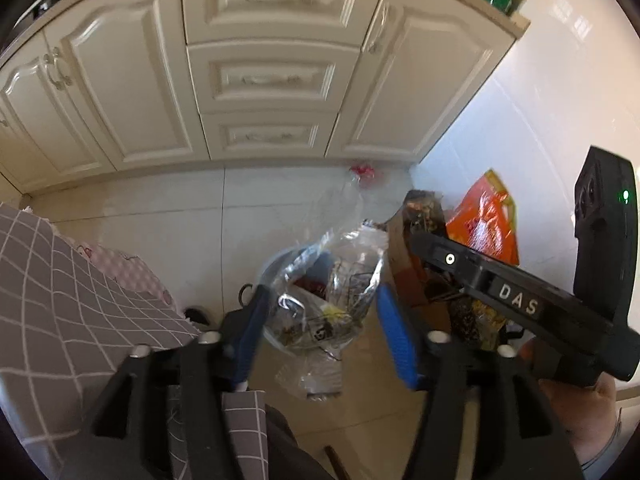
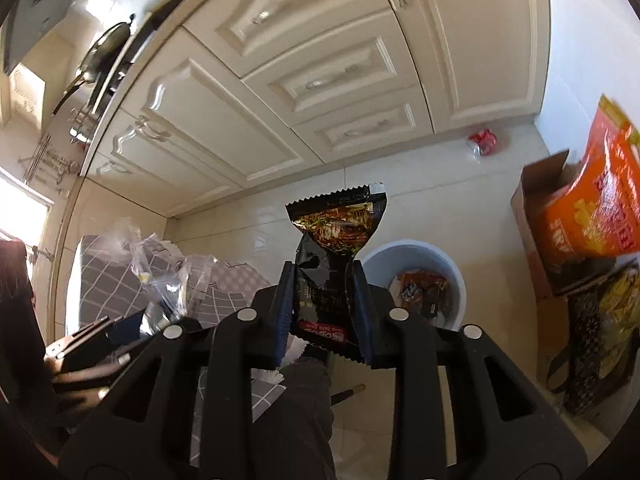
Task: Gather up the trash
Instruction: 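Carry the bag and wrapper to the blue bin and open both grippers, then move both open tools back from the bin to the table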
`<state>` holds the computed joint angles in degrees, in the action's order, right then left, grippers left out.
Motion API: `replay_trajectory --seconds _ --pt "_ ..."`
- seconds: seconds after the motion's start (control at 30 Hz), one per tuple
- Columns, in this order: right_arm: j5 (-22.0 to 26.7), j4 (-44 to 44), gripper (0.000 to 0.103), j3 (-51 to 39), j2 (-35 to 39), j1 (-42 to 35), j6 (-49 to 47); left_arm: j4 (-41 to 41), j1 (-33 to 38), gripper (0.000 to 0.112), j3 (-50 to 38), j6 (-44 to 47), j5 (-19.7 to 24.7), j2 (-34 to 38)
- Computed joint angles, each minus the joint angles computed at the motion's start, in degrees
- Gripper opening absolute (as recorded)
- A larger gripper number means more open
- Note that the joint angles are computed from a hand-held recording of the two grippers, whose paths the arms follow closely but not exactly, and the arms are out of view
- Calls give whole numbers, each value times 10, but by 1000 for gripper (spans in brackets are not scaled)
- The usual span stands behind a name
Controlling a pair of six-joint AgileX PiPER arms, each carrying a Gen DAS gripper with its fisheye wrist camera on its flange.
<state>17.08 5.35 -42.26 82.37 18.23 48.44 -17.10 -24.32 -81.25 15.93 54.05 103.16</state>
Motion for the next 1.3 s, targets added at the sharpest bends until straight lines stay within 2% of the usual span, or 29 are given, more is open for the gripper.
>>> replay_trajectory --seconds 0.03,0.07,0.13,0.2,0.33,0.47,0.67,0.87,1.13,1.3 --pt "-5 16 61 4 1 -5 -10 3 -1 82 -2 -6 -1 4" --pt "-14 27 73 10 1 -8 -18 8 -1 85 -1 -13 -7 4" --pt "-21 37 86 18 3 -10 -28 15 2 87 3 -20 -17 -1" --pt "-14 -10 96 20 4 -7 32 20 6 90 5 -25 -21 -6" --pt "5 -106 97 25 -12 8 148 29 8 92 17 -33 -32 -31" --pt "33 -152 97 20 -32 21 199 37 13 93 34 -34 -40 -71" --pt "99 -233 97 -7 -62 66 287 35 29 93 53 -21 -34 -134" --pt "190 -299 97 -64 -89 132 349 15 62 93 64 7 -17 -202" --pt "326 -389 97 -205 -69 264 394 -31 161 93 68 71 26 -295" --pt "393 -423 97 -313 -24 332 379 -92 276 93 53 141 72 -331"
